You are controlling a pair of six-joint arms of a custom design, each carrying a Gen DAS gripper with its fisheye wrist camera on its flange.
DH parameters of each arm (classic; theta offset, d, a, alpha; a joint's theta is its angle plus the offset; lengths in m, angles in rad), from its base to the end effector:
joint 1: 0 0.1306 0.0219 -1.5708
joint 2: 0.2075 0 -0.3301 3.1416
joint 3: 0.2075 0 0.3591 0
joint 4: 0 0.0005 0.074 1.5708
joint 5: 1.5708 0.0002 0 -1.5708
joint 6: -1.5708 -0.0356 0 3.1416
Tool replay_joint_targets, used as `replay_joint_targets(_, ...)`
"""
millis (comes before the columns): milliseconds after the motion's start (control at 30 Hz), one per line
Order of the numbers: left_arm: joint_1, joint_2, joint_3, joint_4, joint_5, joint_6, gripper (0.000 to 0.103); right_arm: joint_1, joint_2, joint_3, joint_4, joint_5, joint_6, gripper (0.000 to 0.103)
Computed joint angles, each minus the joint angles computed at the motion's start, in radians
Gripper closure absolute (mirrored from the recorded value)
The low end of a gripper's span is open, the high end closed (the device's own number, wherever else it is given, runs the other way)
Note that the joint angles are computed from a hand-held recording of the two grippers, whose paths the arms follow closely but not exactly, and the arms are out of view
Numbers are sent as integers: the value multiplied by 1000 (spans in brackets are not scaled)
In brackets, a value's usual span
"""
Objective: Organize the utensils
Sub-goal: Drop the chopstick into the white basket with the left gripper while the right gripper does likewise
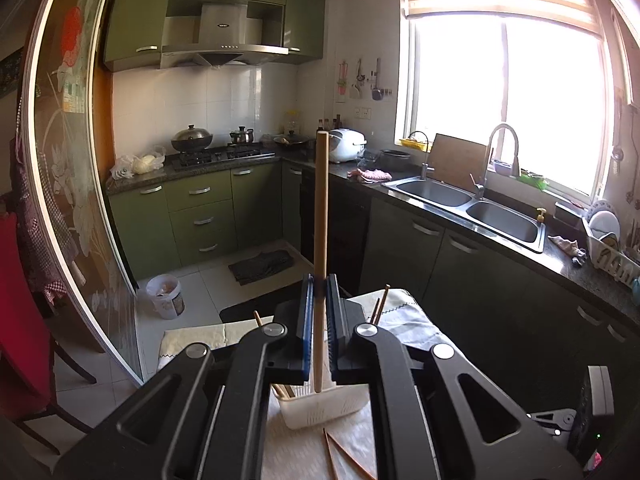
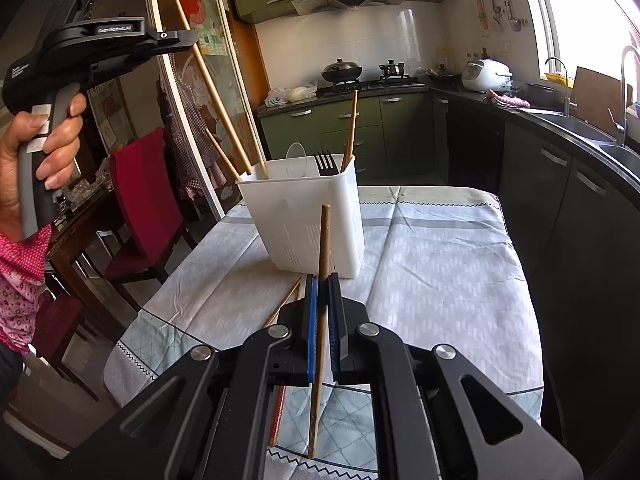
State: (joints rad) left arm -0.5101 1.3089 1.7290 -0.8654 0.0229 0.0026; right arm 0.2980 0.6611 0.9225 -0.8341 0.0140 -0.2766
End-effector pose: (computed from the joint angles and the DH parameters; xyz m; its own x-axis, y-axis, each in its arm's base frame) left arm 0.3752 -0.2114 0.5593 -0.3772 0.2081 -0.9025 0.5052 0.8629 -0.0122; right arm 0.2370 0.0717 0.4159 -0.5754 0.1089 -0.8106 -0.1301 0.9663 0.2222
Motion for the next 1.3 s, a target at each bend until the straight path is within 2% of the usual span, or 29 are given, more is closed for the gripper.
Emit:
replay_joint_targets(167, -1, 80, 17, 13, -31, 26, 97, -7, 4, 12, -6, -10, 5, 97)
replay_joint_targets(333, -7, 132, 7, -49, -64, -1, 97, -27, 19, 50, -3, -32, 11, 97)
replay_joint_targets(500, 1, 134, -37, -83, -53, -26, 97, -34, 73, 142, 9, -37, 20, 97)
replay_joint_targets(700, 29, 56, -98, -69, 2, -21, 96, -43, 204, 336, 26, -57, 40, 97)
replay_joint_targets(833, 43, -39, -178, -55, 31, -38, 89, -60, 305, 480, 56, -83, 20, 97)
replay_joint_targets(1000, 56, -128, -264, -76, 65, -71, 89, -73, 433, 627, 98, -4, 2, 97)
replay_joint_targets(1133, 55, -177, -322, -79, 65, -97, 89, -89, 539, 703, 78, 63, 2, 97)
replay_joint_targets(1300, 68, -171, -344, -120, 96, -105, 89, -95, 628, 693, 19, 42, -9, 97)
